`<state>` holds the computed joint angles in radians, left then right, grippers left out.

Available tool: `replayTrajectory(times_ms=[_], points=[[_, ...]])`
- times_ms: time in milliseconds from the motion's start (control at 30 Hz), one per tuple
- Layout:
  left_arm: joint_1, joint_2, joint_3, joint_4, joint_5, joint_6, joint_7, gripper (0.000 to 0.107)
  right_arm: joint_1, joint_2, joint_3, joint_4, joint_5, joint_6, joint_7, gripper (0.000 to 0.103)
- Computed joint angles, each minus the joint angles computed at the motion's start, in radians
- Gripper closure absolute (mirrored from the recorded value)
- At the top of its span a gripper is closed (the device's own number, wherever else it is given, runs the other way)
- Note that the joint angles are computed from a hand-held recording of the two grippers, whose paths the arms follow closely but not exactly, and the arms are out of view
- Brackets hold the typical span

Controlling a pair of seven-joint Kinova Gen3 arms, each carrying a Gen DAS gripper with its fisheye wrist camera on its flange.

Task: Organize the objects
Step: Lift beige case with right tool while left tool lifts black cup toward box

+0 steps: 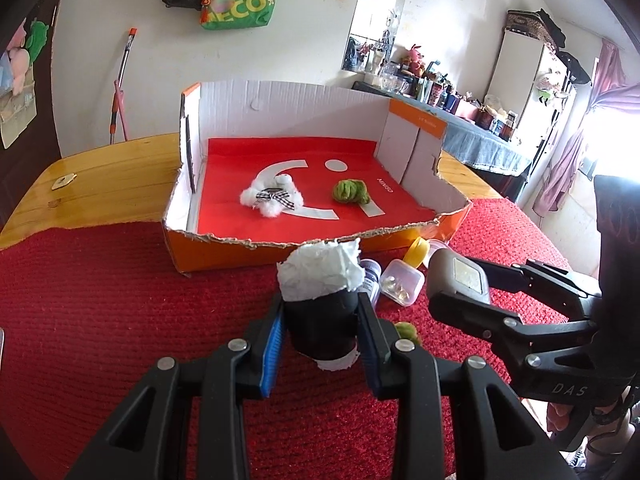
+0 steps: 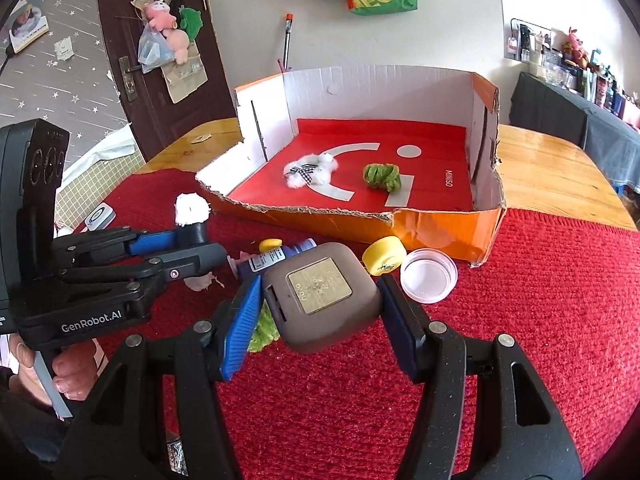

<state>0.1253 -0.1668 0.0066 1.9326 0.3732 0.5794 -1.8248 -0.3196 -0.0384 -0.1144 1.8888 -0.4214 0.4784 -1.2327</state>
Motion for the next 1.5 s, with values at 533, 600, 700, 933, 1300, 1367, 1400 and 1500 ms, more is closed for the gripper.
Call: replayTrajectory(times_ms=[533, 600, 700, 933, 1300, 1367, 1400, 1500], points=[[-0.002, -0.002, -0.006, -0.008, 0.011, 0.010, -0.007, 0.072, 0.002, -0.001, 0.005, -0.005, -0.036, 0.009, 0.029, 0.046], [-0.002, -0.004, -0.008, -0.012, 0.015, 0.012, -0.010, 0.072, 0.003, -0.002, 0.007, -0.008, -0.043, 0.011, 0.036, 0.046], [-0.005, -0.002, -0.009, -0.022, 0.015, 0.018, -0.010, 0.072, 0.004, -0.001, 0.010, -0.014, -0.059, 0.019, 0.052, 0.046], [-0.016, 0.012, -0.010, -0.066, 0.015, 0.044, -0.002, 0.072, 0.013, 0.005, 0.012, -0.052, -0.067, 0.053, 0.064, 0.046], [-0.045, 0.068, 0.011, -0.186, -0.034, 0.104, 0.040, 0.072, 0.043, 0.050, 0.012, -0.174, -0.094, 0.138, 0.101, 0.046], [-0.050, 0.084, 0.013, -0.208, -0.039, 0.115, 0.045, 0.072, 0.050, 0.065, 0.008, -0.200, -0.092, 0.154, 0.100, 0.046], [-0.053, 0.091, 0.013, -0.218, -0.038, 0.121, 0.044, 0.072, 0.053, 0.074, 0.006, -0.214, -0.087, 0.162, 0.097, 0.046], [-0.062, 0.122, 0.018, -0.257, -0.041, 0.146, 0.048, 0.072, 0.065, 0.099, 0.001, -0.253, -0.079, 0.190, 0.092, 0.046]])
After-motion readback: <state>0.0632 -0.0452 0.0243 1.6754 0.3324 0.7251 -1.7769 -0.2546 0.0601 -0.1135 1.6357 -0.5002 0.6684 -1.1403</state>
